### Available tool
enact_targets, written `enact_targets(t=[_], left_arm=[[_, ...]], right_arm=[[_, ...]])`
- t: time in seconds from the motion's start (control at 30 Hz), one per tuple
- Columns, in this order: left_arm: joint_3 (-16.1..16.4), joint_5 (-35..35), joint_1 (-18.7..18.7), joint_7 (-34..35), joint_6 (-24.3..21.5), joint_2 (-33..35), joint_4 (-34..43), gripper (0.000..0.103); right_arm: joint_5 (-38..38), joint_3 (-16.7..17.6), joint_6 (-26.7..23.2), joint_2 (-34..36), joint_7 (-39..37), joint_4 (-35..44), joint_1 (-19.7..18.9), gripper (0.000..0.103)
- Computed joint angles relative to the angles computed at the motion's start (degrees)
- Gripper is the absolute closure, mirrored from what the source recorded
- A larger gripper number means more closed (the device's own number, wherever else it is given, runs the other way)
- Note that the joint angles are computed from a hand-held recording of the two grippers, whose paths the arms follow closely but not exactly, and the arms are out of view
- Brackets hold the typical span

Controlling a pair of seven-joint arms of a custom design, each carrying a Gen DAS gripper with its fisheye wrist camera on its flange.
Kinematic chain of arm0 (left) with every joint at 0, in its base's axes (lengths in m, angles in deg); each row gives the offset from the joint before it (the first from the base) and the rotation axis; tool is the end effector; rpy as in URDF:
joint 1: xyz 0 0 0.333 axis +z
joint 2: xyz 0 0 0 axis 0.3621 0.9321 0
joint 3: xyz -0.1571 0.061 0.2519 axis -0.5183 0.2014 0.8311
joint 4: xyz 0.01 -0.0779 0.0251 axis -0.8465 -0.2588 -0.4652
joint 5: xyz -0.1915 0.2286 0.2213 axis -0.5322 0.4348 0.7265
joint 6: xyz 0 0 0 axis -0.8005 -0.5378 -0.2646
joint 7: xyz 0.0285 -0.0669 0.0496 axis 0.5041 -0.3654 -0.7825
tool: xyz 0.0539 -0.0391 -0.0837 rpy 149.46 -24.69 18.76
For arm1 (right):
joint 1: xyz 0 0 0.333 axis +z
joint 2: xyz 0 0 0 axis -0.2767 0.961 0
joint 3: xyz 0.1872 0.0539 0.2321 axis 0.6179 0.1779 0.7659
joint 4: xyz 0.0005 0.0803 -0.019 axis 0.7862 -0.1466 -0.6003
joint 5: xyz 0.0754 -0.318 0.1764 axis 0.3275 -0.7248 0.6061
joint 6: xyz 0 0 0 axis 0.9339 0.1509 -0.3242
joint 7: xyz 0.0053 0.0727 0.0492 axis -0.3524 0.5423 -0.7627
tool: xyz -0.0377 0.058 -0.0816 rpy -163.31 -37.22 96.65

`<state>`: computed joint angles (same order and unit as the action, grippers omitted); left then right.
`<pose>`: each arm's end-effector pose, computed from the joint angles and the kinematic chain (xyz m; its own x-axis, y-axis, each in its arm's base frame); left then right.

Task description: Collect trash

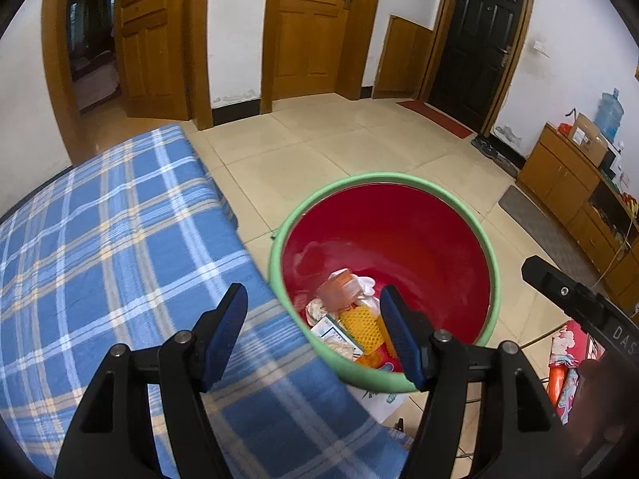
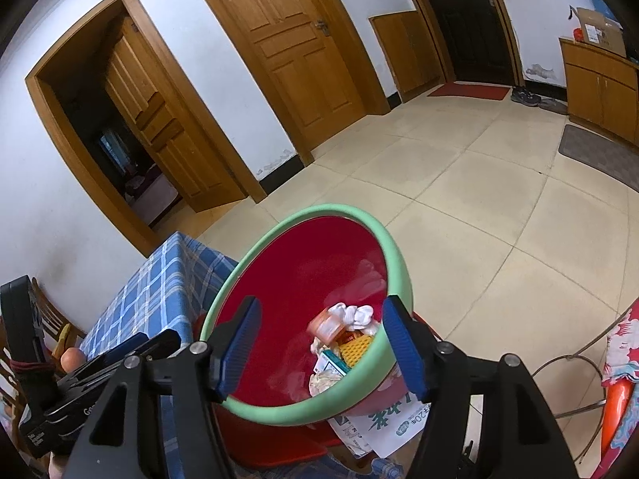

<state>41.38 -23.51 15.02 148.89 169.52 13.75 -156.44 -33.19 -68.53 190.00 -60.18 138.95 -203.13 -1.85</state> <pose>0.4299 -0.1754 0.5007 -0.1431 -0.9818 0.1252 -0.7534 0.0260 -0.6570 0.4359 0.1264 0.5023 -0.1088 -0.9123 -0.3949 -0.6511 0.3656 -0.6651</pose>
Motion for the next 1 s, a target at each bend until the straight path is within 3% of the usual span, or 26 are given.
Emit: enact_targets(t=[0.67, 1.0], left_arm=[[-0.42, 0.47, 7.52, -7.57, -6.33, -22.57, -12.86, 0.027], [-0.38, 2.38, 12.67, -10.94, -13.11, -36.22, -18.77, 0.023]], right_arm=[[-0.67, 2.42, -1.32, -3.42, -3.3, 0.64, 5.86, 0.022], [-0.25, 3.54, -1.65, -4.23, -5.94, 1.29, 11.07, 0.012]])
